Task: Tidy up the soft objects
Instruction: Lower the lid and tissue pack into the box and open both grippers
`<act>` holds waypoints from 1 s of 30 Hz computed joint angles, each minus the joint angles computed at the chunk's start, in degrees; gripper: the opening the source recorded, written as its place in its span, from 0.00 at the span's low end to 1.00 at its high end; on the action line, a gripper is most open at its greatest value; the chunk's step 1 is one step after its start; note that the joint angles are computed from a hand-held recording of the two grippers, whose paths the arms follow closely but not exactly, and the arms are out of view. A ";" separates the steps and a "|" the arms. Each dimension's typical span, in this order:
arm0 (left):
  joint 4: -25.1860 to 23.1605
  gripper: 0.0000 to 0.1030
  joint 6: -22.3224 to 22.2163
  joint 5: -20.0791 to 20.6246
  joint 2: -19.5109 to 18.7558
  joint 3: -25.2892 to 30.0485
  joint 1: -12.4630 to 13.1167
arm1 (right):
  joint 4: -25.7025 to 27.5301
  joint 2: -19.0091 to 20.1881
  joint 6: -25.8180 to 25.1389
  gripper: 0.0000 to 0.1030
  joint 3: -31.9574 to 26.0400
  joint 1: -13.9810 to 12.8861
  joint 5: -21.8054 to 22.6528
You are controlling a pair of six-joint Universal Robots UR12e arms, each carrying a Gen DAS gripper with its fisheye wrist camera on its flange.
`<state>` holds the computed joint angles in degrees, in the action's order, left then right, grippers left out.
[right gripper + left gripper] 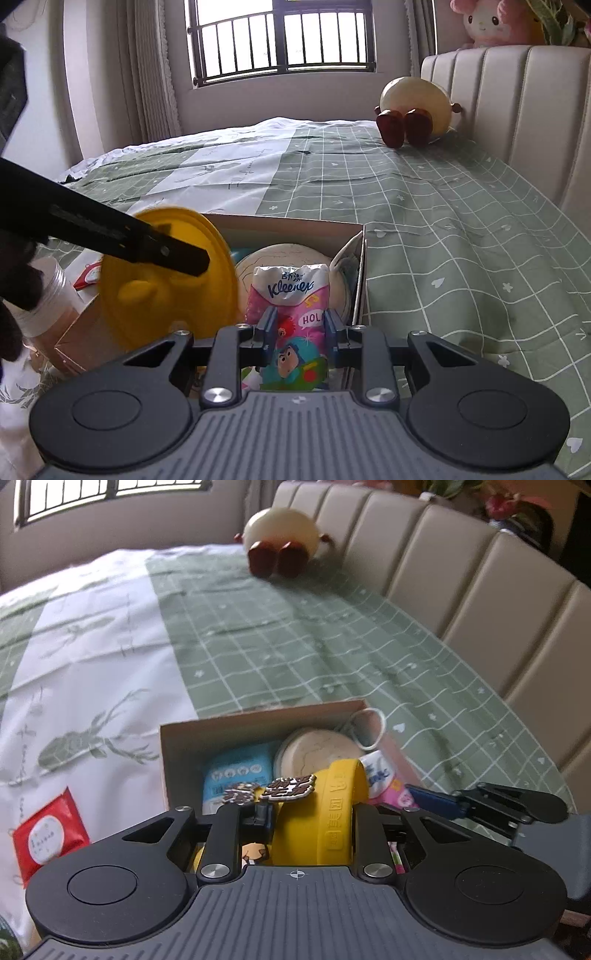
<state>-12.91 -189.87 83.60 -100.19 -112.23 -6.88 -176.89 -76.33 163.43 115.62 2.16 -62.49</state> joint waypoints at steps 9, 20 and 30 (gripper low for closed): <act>2.24 0.24 1.54 -3.80 2.50 -2.22 0.38 | -1.15 -0.32 -3.70 0.27 0.29 1.72 -4.28; -2.34 0.24 3.79 -3.19 3.41 -0.57 -0.79 | -0.23 -1.07 -4.00 0.28 1.51 -0.43 0.46; -2.07 0.25 3.46 2.41 -0.07 1.42 -1.48 | 1.86 -2.63 -3.26 0.28 1.60 -1.17 4.45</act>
